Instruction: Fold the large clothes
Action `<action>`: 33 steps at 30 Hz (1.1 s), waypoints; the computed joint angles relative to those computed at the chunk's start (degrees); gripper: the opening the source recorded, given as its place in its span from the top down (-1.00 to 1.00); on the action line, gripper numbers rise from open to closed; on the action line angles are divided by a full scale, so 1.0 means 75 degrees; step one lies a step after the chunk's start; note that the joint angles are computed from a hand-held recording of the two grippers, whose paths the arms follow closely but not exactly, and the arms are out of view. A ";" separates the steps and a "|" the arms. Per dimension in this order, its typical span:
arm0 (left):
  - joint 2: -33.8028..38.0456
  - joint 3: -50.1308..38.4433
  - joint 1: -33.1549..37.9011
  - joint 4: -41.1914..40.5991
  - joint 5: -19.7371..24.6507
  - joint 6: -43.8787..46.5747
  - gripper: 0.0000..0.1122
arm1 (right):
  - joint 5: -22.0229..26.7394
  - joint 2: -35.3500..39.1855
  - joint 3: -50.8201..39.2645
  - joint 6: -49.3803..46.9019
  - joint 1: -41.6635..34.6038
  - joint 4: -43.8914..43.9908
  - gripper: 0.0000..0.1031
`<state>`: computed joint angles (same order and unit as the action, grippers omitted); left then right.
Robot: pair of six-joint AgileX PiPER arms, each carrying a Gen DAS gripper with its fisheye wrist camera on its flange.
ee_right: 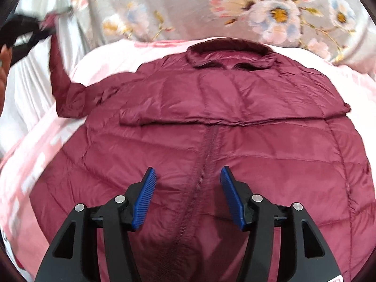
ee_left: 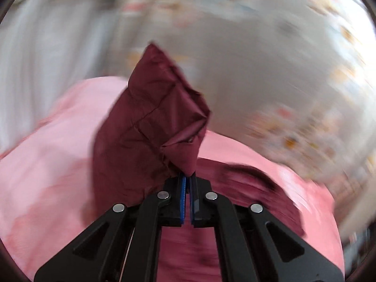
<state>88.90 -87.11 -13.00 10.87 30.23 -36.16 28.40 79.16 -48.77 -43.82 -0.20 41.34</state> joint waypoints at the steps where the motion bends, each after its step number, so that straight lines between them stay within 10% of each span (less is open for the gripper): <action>1: 0.0275 -0.0378 -0.0286 -0.0221 0.0138 0.0230 0.98 | 0.0085 -0.0047 -0.0038 0.0007 -0.0163 -0.0012 -0.08; 5: 0.2111 -0.2289 -0.1349 -0.2187 0.0885 0.1777 0.82 | 0.0310 -0.0229 -0.0226 0.0059 -0.1020 -0.0280 -0.12; 8: 0.3098 -0.2709 -0.1783 -0.2962 0.1223 0.1941 -0.07 | 0.0414 -0.0174 -0.0371 0.0056 -0.1719 -0.0442 -0.16; 15: 0.1249 0.1356 -0.1259 -0.3536 -0.0965 0.1466 -0.19 | 0.1308 0.0756 -0.1653 -0.0210 -0.2621 -0.0253 -0.20; 21: 0.0211 0.3039 0.0077 -0.2727 -0.1025 0.0313 -0.21 | 0.3093 0.2612 -0.4199 0.1183 -0.1964 -0.0405 -0.24; 26: 0.0045 0.3892 0.0738 -0.3553 -0.1199 0.1130 -0.21 | 0.3339 0.3196 -0.4675 0.1812 -0.1200 -0.0420 -0.23; 28: -0.0012 0.4106 0.0725 -0.3544 -0.1372 0.1289 -0.21 | 0.3148 0.3340 -0.4645 0.2143 -0.0883 -0.0653 0.17; 29: -0.0053 0.4157 0.0649 -0.3236 -0.1421 0.1037 -0.21 | 0.3123 0.3446 -0.4703 0.2251 -0.0789 -0.0749 0.71; 33: 0.0166 0.3697 0.0443 -0.2717 -0.1146 0.0548 -0.21 | 0.3177 0.3393 -0.5089 0.2183 -0.0929 -0.0583 0.92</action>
